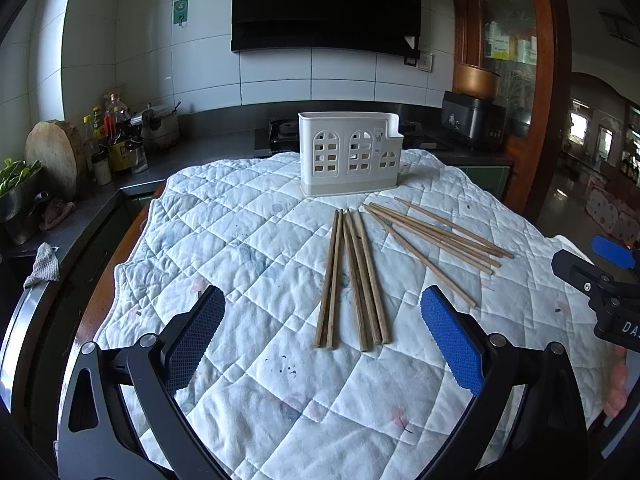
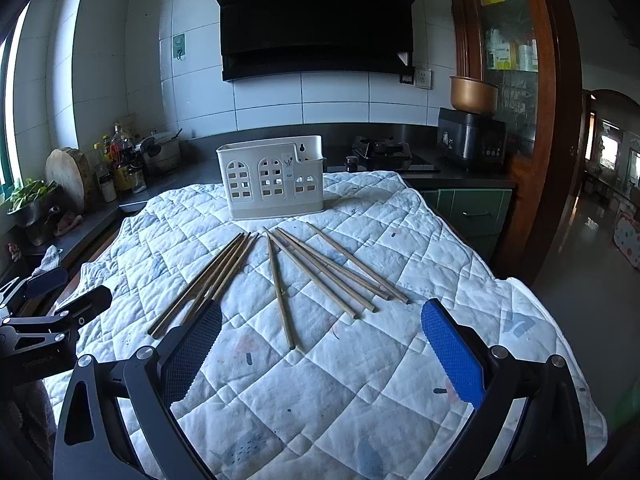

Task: Organize utensils
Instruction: 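Lower the left tool toward the chopstick pile while the right tool also approaches it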

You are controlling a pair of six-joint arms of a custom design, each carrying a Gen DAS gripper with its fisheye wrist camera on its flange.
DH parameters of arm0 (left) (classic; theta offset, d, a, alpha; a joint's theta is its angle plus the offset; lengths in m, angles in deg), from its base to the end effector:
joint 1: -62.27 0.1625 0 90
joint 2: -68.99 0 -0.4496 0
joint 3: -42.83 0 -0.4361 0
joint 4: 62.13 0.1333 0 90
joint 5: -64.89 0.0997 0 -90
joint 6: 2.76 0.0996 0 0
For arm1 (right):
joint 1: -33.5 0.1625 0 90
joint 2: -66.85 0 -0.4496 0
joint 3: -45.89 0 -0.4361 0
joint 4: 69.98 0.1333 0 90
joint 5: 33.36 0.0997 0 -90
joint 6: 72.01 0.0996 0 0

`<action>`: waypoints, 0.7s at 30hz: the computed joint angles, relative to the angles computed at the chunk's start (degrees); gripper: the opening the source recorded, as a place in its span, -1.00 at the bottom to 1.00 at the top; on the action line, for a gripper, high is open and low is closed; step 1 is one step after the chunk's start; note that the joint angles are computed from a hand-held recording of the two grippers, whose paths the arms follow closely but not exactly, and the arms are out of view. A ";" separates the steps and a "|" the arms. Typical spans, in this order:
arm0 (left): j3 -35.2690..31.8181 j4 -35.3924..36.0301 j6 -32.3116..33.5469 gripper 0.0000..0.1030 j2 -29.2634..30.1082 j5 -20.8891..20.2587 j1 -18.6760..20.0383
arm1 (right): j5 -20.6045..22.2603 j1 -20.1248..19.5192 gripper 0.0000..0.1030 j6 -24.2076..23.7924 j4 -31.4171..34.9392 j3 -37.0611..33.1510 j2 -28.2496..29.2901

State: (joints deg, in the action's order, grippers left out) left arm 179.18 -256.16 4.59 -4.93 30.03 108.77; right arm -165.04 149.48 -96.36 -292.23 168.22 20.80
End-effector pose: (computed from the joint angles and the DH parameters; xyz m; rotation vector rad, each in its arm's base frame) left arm -0.1460 -0.4663 0.2316 0.5467 2.1593 -1.1429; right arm 0.2937 -0.4497 0.1035 0.5284 -2.1627 1.1712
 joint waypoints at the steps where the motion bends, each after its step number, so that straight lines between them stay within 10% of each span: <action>1: -0.26 0.64 -0.37 0.88 -0.04 -0.25 0.28 | 0.02 -0.20 0.88 0.07 0.74 -0.17 -0.06; 17: -5.07 11.90 -3.94 0.84 -1.45 -5.25 6.37 | 6.54 -5.12 0.87 -3.22 12.28 -0.97 -3.72; 21: -6.49 15.50 -5.42 0.54 -1.46 -7.78 8.10 | 7.89 -6.64 0.86 -3.79 15.84 -1.69 -4.87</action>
